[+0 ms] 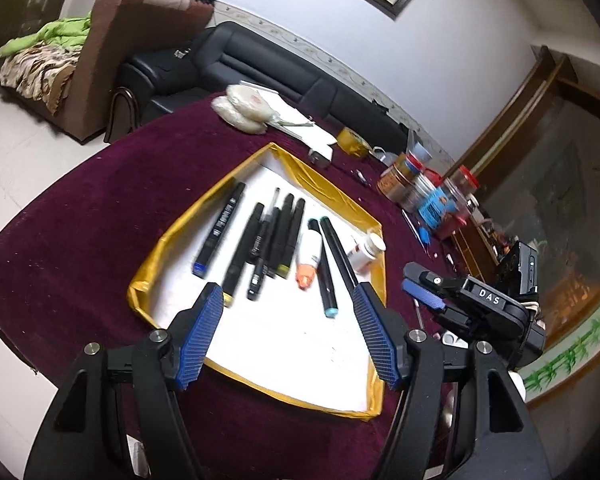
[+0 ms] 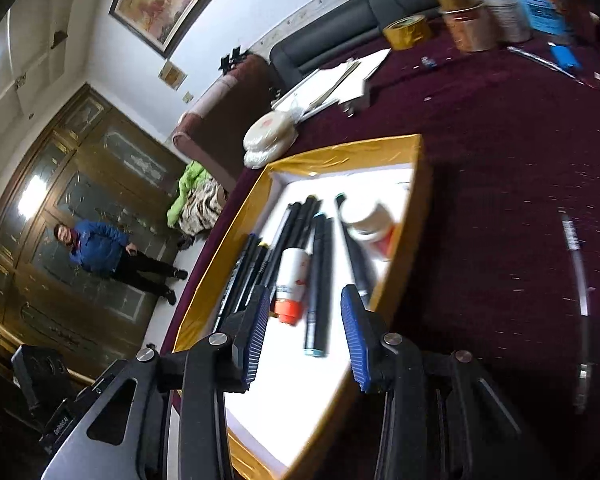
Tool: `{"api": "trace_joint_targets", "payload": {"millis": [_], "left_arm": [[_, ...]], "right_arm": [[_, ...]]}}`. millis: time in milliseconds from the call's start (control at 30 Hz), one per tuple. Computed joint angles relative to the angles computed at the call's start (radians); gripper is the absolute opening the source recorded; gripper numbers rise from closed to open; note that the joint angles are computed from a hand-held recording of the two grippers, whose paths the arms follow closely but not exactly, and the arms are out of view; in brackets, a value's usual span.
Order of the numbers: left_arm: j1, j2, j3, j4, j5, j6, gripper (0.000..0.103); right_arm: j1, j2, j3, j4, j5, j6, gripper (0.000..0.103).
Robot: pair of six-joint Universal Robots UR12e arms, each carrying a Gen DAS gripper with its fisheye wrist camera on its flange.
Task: Organize rigid objects
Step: 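Move both open tools back to the pile, then grasp the clear ballpoint pen with the left tool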
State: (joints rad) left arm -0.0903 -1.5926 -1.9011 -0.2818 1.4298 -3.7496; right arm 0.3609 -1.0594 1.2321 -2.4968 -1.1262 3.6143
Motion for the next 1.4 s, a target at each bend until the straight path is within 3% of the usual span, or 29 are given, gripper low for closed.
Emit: {"api": "trace_joint_targets", "payload": {"millis": [267, 500, 733, 1100, 1300, 1367, 1400], "left_arm": [[-0.056, -0.033, 0.057, -0.056, -0.006, 0.042, 0.067], [-0.095, -0.065, 0.091, -0.089, -0.049, 0.102, 0.067], [-0.119, -0.098, 0.126, -0.130, -0.094, 0.133, 0.067], [-0.124, -0.103, 0.132, -0.157, -0.102, 0.153, 0.067], [-0.122, -0.107, 0.131, -0.164, -0.119, 0.156, 0.067], [-0.122, -0.108, 0.131, -0.167, -0.123, 0.160, 0.067], [-0.122, -0.109, 0.132, -0.167, -0.125, 0.161, 0.067]], "right_arm": [[-0.057, -0.075, 0.117, -0.106, -0.014, 0.061, 0.035], [-0.130, -0.173, 0.246, -0.185, -0.107, 0.138, 0.038], [-0.179, -0.220, 0.296, -0.145, -0.216, 0.167, 0.039], [-0.132, -0.148, 0.206, 0.013, -0.128, -0.004, 0.038], [-0.084, -0.109, 0.144, 0.136, -0.265, -0.069, 0.038], [-0.064, -0.096, 0.117, 0.170, -0.338, -0.102, 0.034], [-0.059, -0.093, 0.109, 0.180, -0.352, -0.108, 0.027]]}}
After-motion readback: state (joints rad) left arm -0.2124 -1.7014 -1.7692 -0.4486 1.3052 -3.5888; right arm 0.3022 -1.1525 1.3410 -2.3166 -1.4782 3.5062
